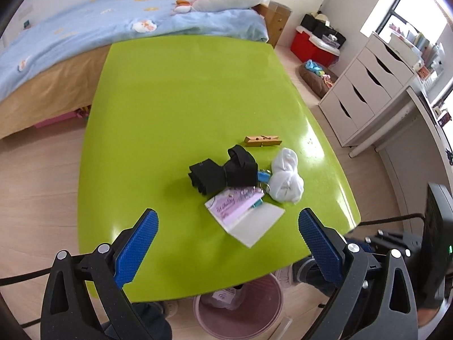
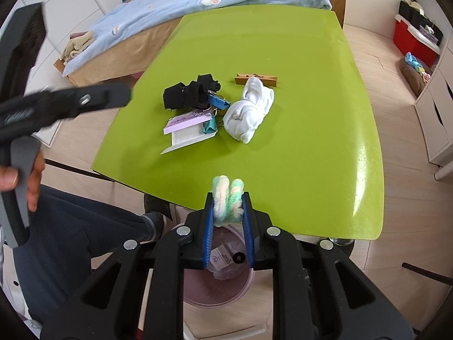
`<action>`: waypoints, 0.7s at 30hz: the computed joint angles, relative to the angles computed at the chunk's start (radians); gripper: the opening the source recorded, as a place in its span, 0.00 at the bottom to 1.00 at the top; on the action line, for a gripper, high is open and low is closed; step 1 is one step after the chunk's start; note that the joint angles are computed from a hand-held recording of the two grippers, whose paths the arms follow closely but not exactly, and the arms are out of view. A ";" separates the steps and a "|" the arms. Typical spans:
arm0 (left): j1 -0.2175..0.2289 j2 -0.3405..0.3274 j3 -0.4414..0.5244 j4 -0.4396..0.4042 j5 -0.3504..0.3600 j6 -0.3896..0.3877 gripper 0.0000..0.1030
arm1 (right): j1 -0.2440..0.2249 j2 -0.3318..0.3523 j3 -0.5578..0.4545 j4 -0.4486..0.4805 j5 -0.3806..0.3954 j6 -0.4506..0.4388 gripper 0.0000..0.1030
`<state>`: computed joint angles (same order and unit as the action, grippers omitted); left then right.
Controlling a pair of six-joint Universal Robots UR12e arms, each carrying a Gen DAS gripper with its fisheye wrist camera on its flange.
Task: Collect trash
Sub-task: 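Grasp the black socks with the left tool while the right tool holds the candy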
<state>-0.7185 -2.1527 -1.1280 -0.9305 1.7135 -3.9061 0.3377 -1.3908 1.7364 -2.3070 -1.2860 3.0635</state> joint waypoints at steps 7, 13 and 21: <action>0.035 -0.078 0.113 -0.101 -0.070 -0.068 0.93 | -0.008 -0.006 0.009 -0.005 0.000 0.004 0.18; 0.059 -0.127 0.178 -0.185 -0.136 -0.174 0.93 | -0.007 -0.008 0.012 -0.013 -0.002 0.008 0.18; 0.065 -0.150 0.211 -0.272 -0.164 -0.242 0.81 | -0.009 -0.006 0.013 -0.014 -0.001 0.010 0.18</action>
<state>-0.6537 -2.3022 -0.9168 -1.2021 1.5498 -4.1481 0.3285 -1.3970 1.7491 -2.3206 -1.2871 3.0739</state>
